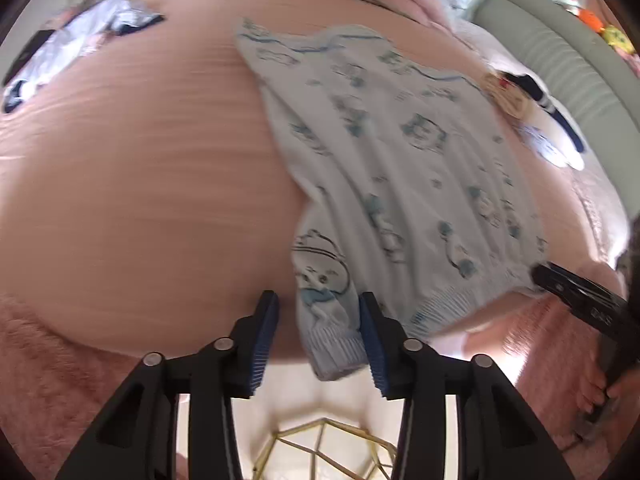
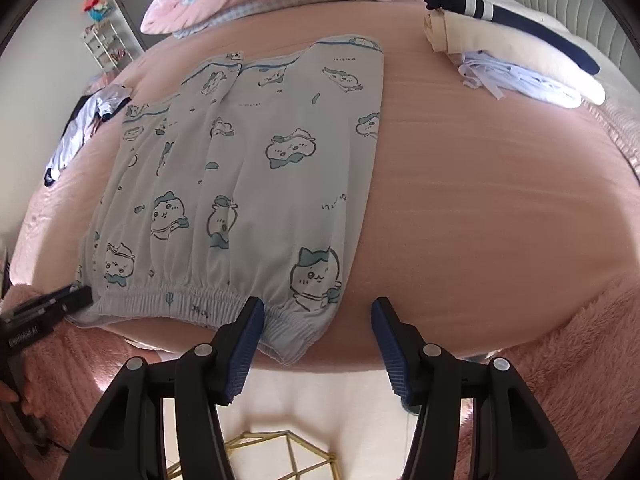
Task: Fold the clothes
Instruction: 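Grasp the elastic edge of the cat-print pants with both tools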
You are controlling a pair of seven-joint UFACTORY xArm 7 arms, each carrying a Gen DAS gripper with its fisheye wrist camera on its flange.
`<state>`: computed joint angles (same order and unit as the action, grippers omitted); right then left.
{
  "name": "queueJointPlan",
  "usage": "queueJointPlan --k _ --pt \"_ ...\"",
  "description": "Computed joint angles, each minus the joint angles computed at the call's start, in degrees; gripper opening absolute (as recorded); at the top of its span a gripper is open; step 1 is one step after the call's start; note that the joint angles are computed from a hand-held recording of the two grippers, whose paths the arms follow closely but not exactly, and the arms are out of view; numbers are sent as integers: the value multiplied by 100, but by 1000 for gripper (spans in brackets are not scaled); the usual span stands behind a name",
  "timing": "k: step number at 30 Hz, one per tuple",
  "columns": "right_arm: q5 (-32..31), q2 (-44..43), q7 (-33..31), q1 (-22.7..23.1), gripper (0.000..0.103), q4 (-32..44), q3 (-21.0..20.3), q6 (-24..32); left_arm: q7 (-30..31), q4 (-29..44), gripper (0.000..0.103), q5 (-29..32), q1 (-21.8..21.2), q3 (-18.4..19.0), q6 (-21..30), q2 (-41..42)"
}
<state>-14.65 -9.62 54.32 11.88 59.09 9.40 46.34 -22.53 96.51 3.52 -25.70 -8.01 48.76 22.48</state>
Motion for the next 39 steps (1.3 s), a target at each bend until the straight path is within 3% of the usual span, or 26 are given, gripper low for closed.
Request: queueJointPlan --k 3,5,7,10,11,13,16,18,23,26,29,32,34,37,39 --pt "-132 -122 299 -80 55 -80 -5 182 -731 -132 35 292 -57 242 84 -137" --pt "239 -375 264 -104 55 -402 -146 -212 -953 -332 34 86 85 195 -34 -274" --pt "639 -550 31 -100 55 -636 -256 -610 -428 -772 34 -924 508 -164 -580 -518" --pt "1761 -603 -840 134 55 -884 -532 -1205 140 -908 35 -1673 673 -394 -661 -587" --pt "2037 -566 -1054 258 55 -904 -637 -1282 208 -860 35 -1771 662 -406 -611 -538" --pt "2034 -509 -1117 89 55 -850 -455 -1252 223 -760 35 -1878 620 -394 -538 -419" --pt "2695 -470 -1683 205 34 -923 -597 -1590 305 -864 35 -2120 637 -406 -732 -425" --pt "3071 -470 -1925 246 34 -994 -631 -1788 415 -975 35 -2300 691 -427 -759 -513" --pt "3127 -392 -1839 98 34 -971 -542 -1805 937 -1207 35 -3282 894 -596 -777 -622" --pt "3522 -217 -2012 156 34 -935 -624 -2001 942 -1327 35 -3383 834 -550 -926 -702" --pt "4093 -291 -2343 246 33 -1047 -748 -2157 1276 -1535 35 -3920 902 -636 -1448 -774" --pt "4747 -475 -2612 396 33 -1279 -864 -2408 1551 -1535 35 -4360 986 -694 -1466 -741" --pt "4597 -508 -2506 307 32 -1293 -782 -2284 1488 -1489 34 -4282 942 -645 -1391 -692" --pt "3747 -279 -2055 92 34 -1004 -544 -2015 1353 -1408 35 -4119 865 -594 -1416 -614" --pt "2642 -83 -1647 -131 37 -670 -240 -1719 1215 -1283 35 -3880 771 -569 -1462 -495"
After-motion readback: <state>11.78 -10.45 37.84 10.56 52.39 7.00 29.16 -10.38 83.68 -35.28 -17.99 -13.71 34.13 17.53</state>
